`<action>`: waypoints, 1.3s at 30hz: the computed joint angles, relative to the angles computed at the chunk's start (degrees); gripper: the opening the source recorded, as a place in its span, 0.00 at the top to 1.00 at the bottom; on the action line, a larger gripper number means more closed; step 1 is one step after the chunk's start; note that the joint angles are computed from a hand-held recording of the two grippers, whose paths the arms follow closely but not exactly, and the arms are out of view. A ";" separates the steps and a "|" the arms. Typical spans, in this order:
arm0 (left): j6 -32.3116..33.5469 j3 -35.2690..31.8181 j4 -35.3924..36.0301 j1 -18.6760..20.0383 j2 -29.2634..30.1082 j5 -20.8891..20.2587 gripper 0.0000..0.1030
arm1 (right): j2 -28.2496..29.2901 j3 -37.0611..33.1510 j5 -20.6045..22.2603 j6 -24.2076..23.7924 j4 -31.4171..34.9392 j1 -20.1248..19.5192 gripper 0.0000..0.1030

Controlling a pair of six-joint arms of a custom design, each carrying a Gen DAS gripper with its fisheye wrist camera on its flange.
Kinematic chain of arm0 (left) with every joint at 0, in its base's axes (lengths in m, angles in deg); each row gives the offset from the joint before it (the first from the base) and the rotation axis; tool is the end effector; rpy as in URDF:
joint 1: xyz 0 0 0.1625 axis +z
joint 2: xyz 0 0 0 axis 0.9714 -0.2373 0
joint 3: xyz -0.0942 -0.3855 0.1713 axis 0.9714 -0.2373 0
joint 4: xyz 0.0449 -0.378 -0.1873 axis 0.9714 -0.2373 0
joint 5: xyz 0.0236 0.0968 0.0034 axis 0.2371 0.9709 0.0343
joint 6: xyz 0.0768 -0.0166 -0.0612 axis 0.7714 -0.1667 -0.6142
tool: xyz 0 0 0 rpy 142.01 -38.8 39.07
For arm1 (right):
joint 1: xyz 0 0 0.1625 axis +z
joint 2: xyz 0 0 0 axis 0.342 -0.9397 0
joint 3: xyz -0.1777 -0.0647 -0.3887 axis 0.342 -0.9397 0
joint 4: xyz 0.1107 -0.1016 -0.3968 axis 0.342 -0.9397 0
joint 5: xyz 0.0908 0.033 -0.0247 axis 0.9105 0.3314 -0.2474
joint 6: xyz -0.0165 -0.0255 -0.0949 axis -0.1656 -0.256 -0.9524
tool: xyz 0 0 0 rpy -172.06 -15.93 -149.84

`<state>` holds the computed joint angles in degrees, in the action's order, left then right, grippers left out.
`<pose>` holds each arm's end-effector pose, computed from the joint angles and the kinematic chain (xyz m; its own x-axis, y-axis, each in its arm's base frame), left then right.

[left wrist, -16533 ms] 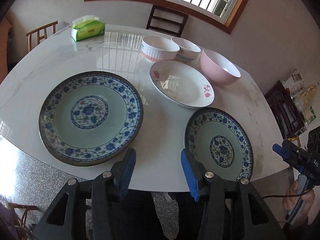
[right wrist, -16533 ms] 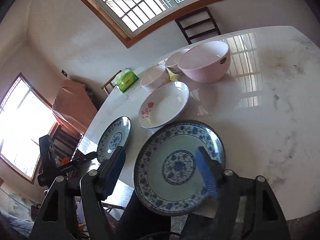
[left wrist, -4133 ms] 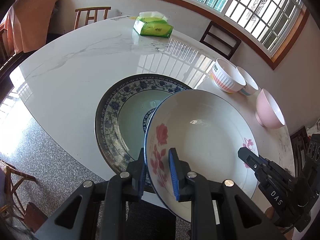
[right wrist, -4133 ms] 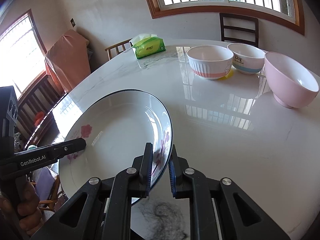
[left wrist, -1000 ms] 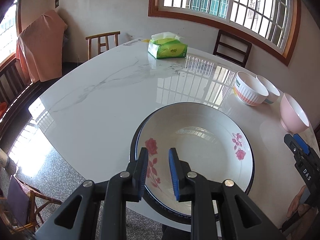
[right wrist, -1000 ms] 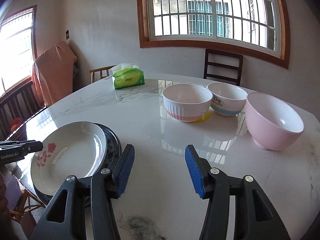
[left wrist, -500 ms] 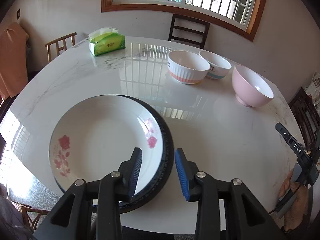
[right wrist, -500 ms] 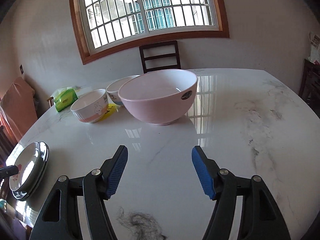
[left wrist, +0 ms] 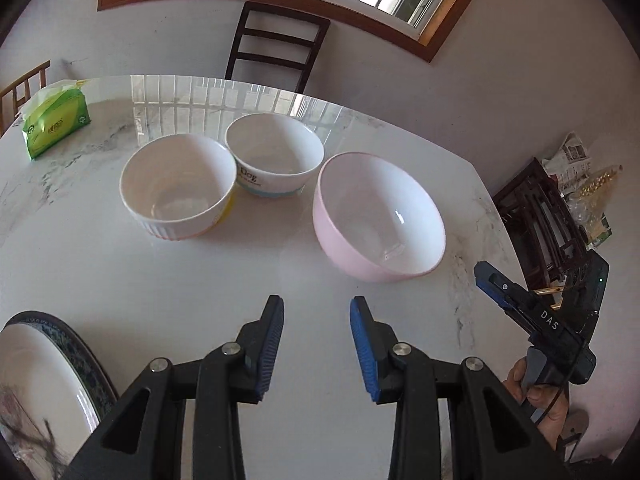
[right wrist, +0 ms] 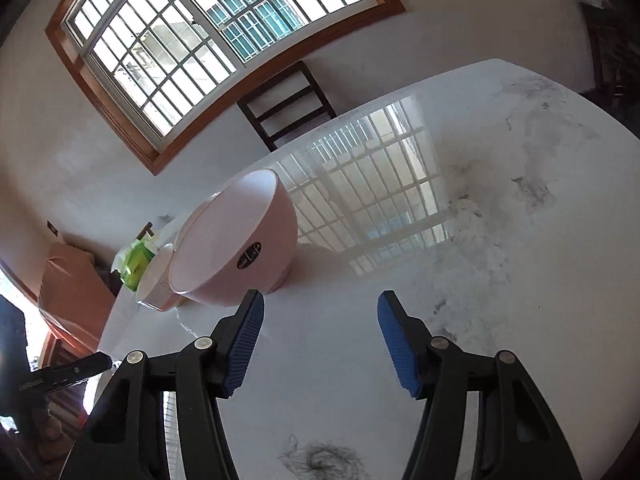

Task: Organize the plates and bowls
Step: 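Move both tools to the pink bowl and close them on its rim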

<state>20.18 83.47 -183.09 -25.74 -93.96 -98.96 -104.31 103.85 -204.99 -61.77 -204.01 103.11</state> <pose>-0.0516 -0.3482 0.3621 -0.9044 0.1972 -0.3784 0.3369 0.8741 -0.3498 0.2775 -0.2874 0.0438 -0.9695 0.0732 0.2340 -0.1279 0.6634 -0.7372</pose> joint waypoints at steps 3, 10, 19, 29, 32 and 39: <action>1.12 -2.27 -4.33 2.22 7.68 -0.96 0.66 | -6.22 -2.51 5.05 -1.88 10.90 -2.61 0.48; -0.19 -7.30 -8.47 9.82 18.53 -4.58 0.66 | -9.93 -10.94 7.22 -3.51 30.19 -5.70 0.48; -2.58 -7.46 -10.50 9.84 22.39 -1.64 0.66 | -7.60 -18.10 2.76 -6.15 43.20 -6.69 0.70; -10.53 -4.50 2.08 4.78 16.09 4.06 0.91 | -8.31 -19.86 6.73 -4.56 51.98 -5.77 0.88; -13.73 -2.70 10.79 2.24 7.62 3.45 0.90 | -10.45 -17.76 8.95 -1.99 54.79 -4.48 0.88; -24.68 -2.04 36.78 -7.29 -12.22 3.92 0.90 | -11.36 -11.36 16.42 6.29 54.89 0.73 0.87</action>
<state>-4.50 81.43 -146.31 -33.03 -106.18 -95.03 -115.66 92.49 -188.57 -55.47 -149.12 103.84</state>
